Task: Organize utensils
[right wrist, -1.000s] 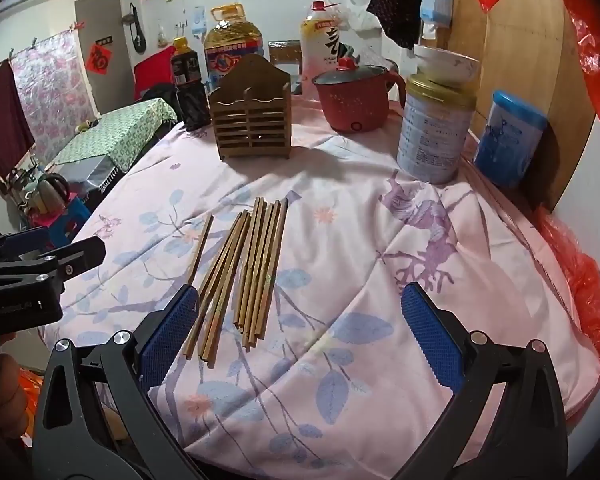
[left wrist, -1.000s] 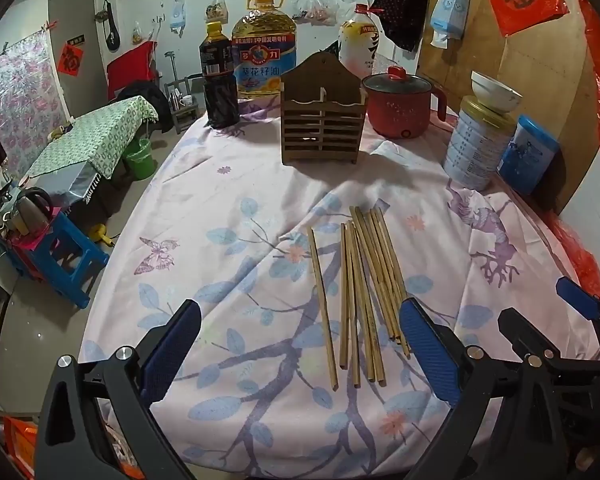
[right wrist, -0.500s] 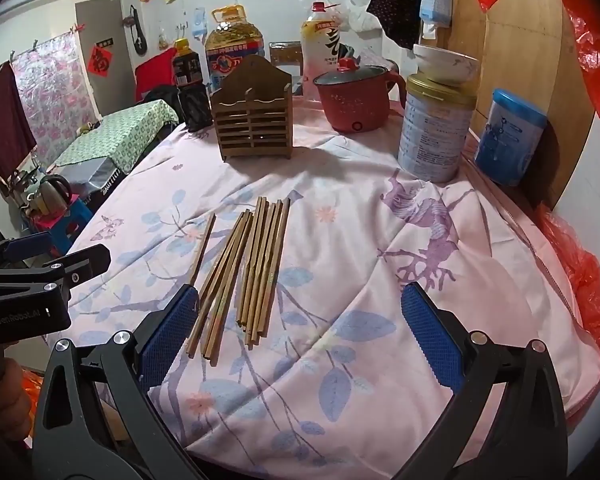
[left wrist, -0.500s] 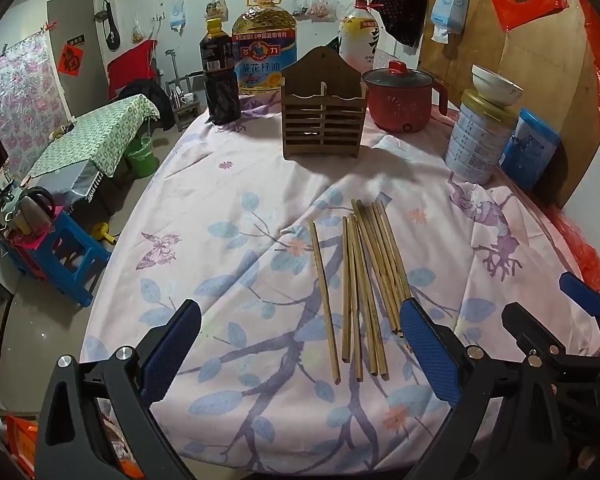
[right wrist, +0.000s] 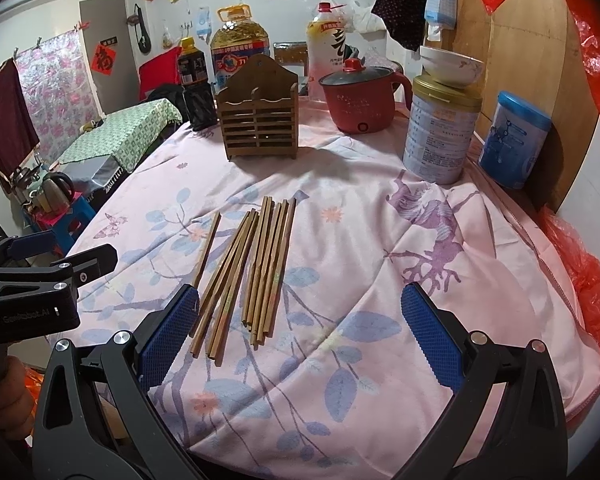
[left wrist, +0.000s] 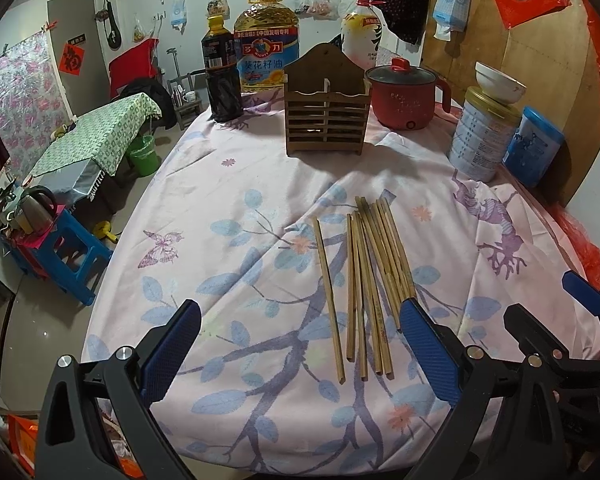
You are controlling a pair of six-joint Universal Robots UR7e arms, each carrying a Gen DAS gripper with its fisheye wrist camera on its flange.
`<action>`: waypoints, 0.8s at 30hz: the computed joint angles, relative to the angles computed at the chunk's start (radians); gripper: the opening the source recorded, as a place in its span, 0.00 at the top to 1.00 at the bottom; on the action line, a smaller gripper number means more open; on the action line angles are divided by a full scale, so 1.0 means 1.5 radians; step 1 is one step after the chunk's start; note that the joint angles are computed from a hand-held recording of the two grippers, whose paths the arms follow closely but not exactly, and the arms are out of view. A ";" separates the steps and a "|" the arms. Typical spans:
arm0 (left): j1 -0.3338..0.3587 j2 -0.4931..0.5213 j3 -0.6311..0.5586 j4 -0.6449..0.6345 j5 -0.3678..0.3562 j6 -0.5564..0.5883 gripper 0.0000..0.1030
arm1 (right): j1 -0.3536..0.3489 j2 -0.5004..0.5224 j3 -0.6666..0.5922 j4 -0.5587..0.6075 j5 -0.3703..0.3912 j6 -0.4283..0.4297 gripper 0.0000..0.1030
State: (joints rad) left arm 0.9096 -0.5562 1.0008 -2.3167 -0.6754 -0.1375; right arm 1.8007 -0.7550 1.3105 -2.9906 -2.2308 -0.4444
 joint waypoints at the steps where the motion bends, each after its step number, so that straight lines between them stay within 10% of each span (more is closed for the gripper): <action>1: 0.000 -0.001 0.002 -0.001 0.000 0.001 0.05 | 0.000 0.000 0.000 -0.001 0.001 0.000 0.05; 24: 0.012 0.021 -0.047 0.043 -0.001 -0.012 0.05 | -0.005 0.011 -0.025 0.016 0.002 0.007 0.05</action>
